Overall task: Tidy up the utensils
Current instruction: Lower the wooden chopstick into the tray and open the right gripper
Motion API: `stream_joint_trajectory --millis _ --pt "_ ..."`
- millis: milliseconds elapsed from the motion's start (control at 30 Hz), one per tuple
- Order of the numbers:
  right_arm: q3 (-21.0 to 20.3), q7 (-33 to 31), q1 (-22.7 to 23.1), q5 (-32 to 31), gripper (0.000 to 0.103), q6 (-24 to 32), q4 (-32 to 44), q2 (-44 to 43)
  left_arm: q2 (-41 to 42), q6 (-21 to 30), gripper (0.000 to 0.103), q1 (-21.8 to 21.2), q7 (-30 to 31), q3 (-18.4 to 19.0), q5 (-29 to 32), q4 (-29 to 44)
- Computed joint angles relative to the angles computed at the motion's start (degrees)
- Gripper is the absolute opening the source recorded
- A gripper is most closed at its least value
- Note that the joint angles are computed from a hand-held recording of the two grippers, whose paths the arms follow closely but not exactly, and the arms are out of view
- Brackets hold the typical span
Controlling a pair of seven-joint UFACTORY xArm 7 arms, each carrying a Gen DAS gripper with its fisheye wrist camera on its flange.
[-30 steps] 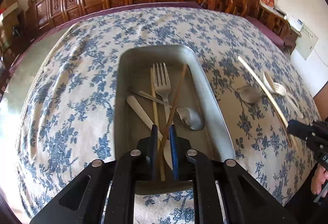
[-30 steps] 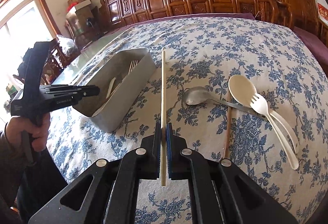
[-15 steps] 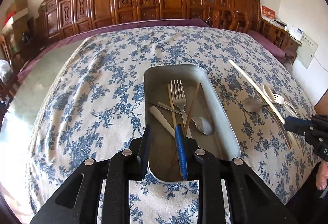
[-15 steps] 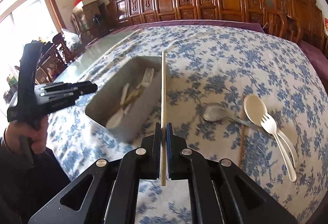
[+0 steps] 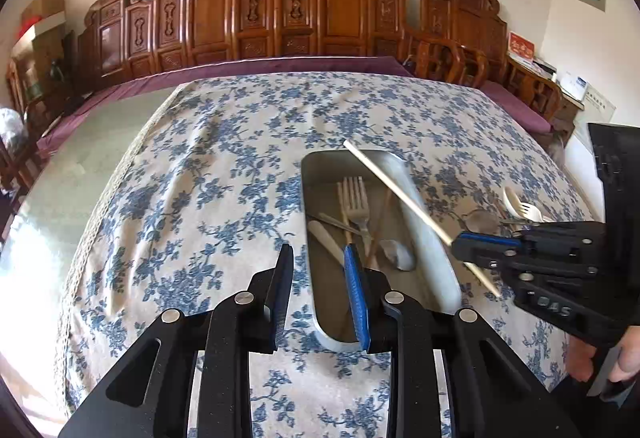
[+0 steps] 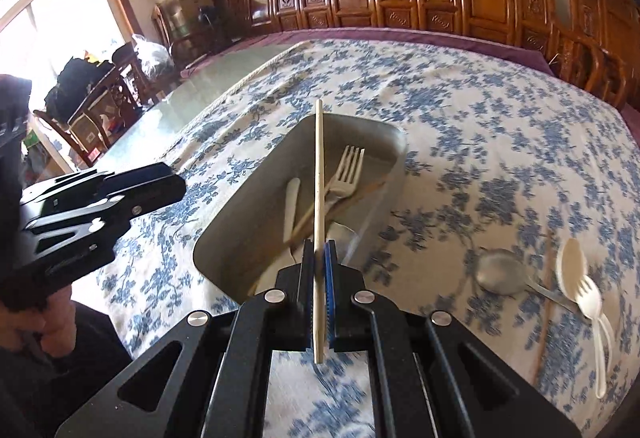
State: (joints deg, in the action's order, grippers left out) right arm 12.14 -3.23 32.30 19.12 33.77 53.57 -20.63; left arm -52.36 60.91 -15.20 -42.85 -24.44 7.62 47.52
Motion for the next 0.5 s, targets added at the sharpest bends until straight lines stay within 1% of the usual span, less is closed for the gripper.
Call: stream_joint_trajectory --millis 133,300,433,500 --pt "1.80 3.32 -0.77 -2.27 0.006 0.42 3.06 4.67 -0.74 -0.04 0.025 0.01 -0.08 0.84 -0.24 -0.75" --pt "2.89 6.17 -0.84 -4.52 0.006 1.03 5.50 8.13 -1.23 0.00 0.025 0.15 0.00 1.14 -0.46 -1.22" --pt "3.30 6.97 -0.37 -5.35 0.007 1.35 6.17 9.50 -1.31 -0.14 0.025 0.28 0.02 1.23 -0.61 -1.26" --pt "3.03 6.35 -0.01 -4.61 0.008 0.92 5.83 9.48 -1.30 -0.08 0.025 0.30 -0.01 1.12 -0.68 -1.18"
